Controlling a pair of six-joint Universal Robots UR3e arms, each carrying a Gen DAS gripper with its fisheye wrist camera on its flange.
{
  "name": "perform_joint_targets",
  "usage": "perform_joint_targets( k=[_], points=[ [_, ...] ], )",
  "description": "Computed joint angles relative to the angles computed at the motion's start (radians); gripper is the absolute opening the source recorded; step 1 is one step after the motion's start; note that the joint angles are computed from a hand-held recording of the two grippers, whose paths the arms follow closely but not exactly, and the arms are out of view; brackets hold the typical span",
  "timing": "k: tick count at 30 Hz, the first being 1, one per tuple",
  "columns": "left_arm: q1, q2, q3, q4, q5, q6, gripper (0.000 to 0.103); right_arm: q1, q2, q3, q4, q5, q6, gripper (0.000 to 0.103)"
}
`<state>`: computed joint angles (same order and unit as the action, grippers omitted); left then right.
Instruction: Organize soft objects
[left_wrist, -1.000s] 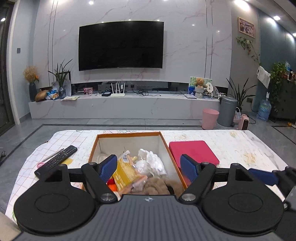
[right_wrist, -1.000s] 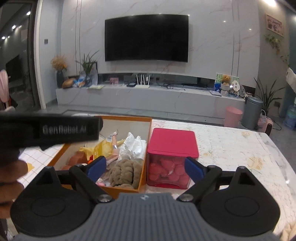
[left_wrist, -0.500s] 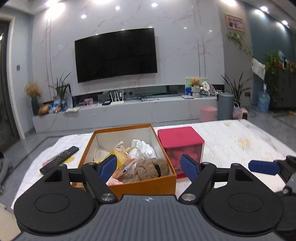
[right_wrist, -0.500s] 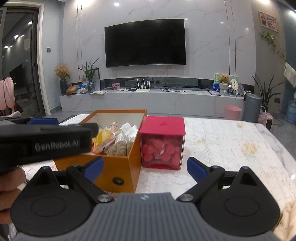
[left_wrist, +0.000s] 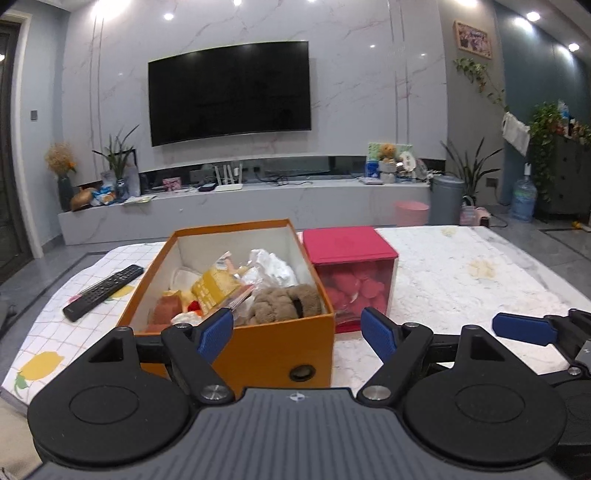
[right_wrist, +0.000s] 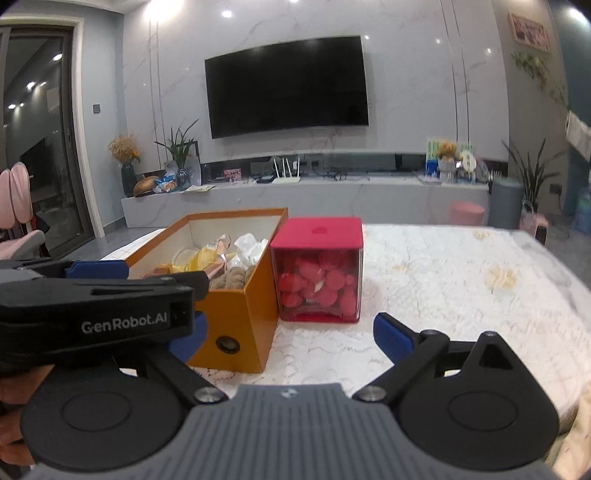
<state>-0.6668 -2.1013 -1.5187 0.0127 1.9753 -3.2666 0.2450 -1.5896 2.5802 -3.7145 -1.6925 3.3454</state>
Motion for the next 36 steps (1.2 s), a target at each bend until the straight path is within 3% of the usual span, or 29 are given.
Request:
perform_joint_targets(
  k=[3,7,36],
  points=[
    [-0.006,-0.011,-0.002,0.005,0.011,-0.016,0.092,0.006,0.047,-0.004,-0.038,-0.011,-0.006,0.095],
    [-0.016,-0.025,0.007,0.009,0.029,-0.002,0.093,-0.023,0.081,0.019,-0.096,0.048,-0.030,0.095],
    [-0.023,-0.001,0.007,-0.045,0.049,-0.064,0.093,-0.008,0.112,0.020,-0.125,0.036,-0.023,0.093]
  ],
)
